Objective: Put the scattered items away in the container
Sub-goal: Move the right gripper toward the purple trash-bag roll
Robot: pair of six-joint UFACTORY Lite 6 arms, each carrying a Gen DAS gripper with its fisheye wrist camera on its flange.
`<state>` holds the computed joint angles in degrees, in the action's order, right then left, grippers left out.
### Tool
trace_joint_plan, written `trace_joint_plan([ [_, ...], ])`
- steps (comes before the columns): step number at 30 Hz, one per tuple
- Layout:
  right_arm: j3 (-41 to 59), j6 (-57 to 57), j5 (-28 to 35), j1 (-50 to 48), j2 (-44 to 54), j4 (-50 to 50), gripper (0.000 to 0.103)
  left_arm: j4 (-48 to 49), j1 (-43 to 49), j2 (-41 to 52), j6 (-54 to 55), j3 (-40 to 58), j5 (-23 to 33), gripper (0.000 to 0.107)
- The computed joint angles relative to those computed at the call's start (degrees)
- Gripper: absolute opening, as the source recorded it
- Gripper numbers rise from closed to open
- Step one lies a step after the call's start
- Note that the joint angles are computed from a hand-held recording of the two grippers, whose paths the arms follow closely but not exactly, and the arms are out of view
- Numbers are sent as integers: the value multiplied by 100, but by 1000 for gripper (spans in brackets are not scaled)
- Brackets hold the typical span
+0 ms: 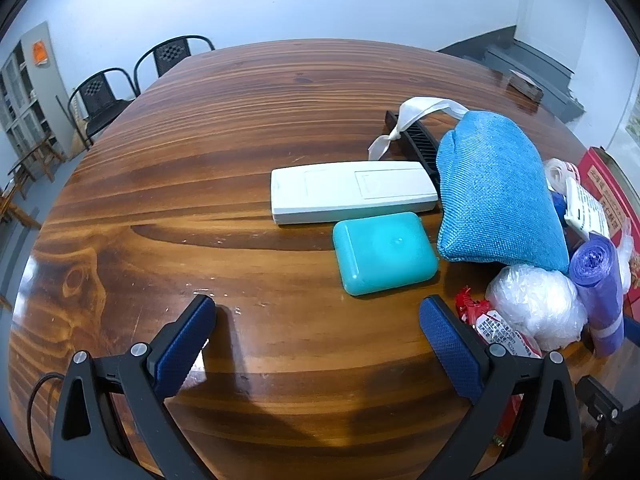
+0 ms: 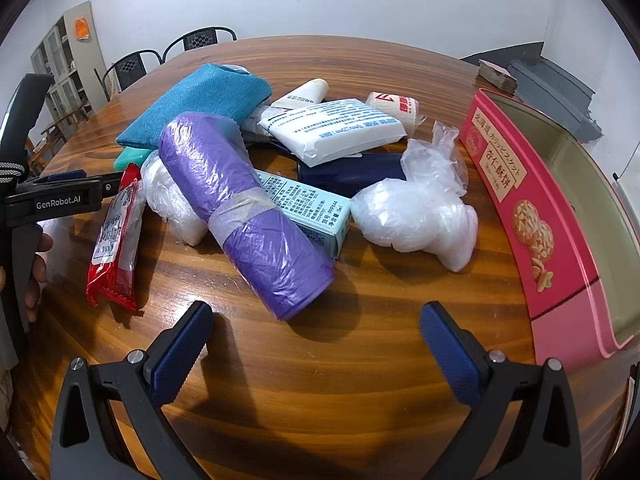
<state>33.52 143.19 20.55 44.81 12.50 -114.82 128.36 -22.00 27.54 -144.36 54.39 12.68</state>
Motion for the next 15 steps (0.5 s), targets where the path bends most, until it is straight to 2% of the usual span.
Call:
trace_joint_plan([
  [6,15,-53,1,-10,-14,53,103,-417,-73,10,293,33,46,103],
  [15,-29,18,18,7,-36,-5,103,3,-91,151,201,278,-157,103],
])
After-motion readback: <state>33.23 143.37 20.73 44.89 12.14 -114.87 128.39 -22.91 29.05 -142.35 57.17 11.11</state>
